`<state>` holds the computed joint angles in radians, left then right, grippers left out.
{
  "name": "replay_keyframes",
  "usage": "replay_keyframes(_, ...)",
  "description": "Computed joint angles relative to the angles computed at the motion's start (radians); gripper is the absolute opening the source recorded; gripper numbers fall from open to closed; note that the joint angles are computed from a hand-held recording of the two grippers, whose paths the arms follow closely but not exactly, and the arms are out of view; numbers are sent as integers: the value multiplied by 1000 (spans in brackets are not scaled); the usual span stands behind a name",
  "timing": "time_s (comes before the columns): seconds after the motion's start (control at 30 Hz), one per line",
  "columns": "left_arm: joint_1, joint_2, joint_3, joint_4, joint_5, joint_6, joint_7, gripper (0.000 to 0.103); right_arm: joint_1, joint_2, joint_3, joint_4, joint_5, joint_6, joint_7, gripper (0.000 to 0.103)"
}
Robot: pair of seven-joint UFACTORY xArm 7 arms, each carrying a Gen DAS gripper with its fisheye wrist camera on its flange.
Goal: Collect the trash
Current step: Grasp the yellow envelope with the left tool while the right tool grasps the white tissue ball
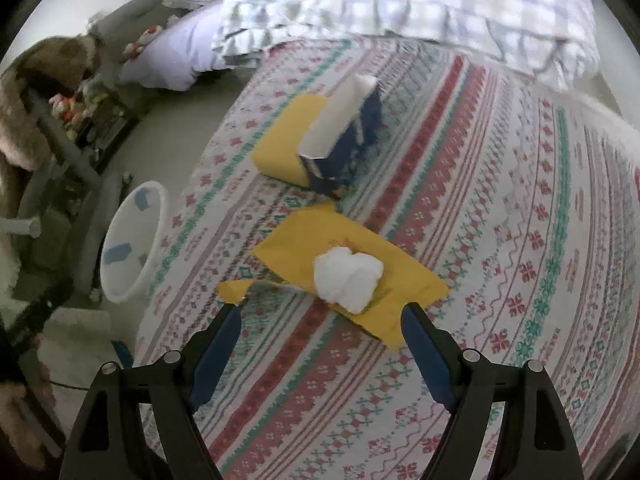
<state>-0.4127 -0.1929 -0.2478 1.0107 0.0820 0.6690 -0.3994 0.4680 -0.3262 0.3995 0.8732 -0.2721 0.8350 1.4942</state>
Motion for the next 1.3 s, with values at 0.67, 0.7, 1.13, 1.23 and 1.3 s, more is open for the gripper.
replay_keyframes(0.67,-41,60,-21,49,13,18,-20,101,-30,41,-37,-27,25,-66,51,22)
replay_keyframes(0.7,-48,67,-23,56,8,17,-18,101,-29,29,-35,-28,18,-63,54,21)
replay_keyframes(1.13,-158,201,-62,192,-3,-19,38,101,-30,-238,21,-144,63,62,64,21)
replay_keyframes(1.23,-190,257,-68,245,-10,-27,56,101,-23,-287,24,-179,97,94,57,21)
replay_keyframes(1.3,-219,293,-73,279,15,-28,69,101,-15,-330,27,-207,119,115,55,21)
